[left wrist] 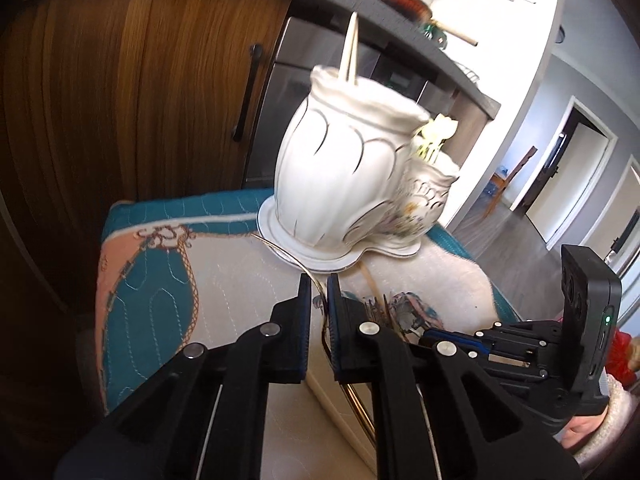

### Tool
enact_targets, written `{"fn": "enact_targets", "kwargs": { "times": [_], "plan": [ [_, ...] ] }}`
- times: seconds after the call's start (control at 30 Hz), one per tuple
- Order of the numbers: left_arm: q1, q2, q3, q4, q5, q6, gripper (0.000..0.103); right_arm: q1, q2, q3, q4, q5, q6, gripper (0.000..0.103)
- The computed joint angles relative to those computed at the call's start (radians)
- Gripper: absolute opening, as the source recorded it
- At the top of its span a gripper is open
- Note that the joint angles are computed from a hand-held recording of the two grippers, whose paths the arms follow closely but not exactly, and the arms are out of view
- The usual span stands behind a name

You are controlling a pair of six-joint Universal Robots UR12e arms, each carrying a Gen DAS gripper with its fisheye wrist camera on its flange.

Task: Organize utensils
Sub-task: 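Lift the gold fork with the left tool while the right tool lifts the flower-handled silver spoon, then drop the gold fork into the tall pot while the right tool drops the silver spoon into the small pot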

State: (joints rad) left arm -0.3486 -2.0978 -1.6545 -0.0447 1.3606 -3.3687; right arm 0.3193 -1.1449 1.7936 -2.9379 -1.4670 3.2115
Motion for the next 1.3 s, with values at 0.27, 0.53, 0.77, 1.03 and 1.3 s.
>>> {"fn": "enact_targets", "kwargs": {
  "times": [0.27, 0.53, 0.77, 1.03, 1.3],
  "plan": [
    [0.007, 0.026, -0.026, 0.099, -0.041, 0.020, 0.007, -0.016, -0.028, 0.079, -0.266, 0.031, 0.007, 0.004],
    [-0.008, 0.052, -0.044, 0.199, -0.018, 0.099, 0.004, -0.031, -0.031, 0.117, -0.491, 0.057, 0.001, 0.004],
    [-0.006, 0.067, -0.033, 0.258, -0.026, 0.108, 0.002, -0.030, -0.023, 0.093, -0.595, 0.042, 0.025, 0.004],
    [-0.004, 0.067, 0.011, 0.321, -0.010, 0.116, 0.002, -0.050, 0.010, 0.014, -0.651, 0.037, 0.108, 0.004],
    [0.013, 0.057, 0.107, 0.317, -0.101, 0.080, 0.002, -0.081, 0.068, -0.105, -0.654, 0.079, 0.206, 0.004]
  ]
}}
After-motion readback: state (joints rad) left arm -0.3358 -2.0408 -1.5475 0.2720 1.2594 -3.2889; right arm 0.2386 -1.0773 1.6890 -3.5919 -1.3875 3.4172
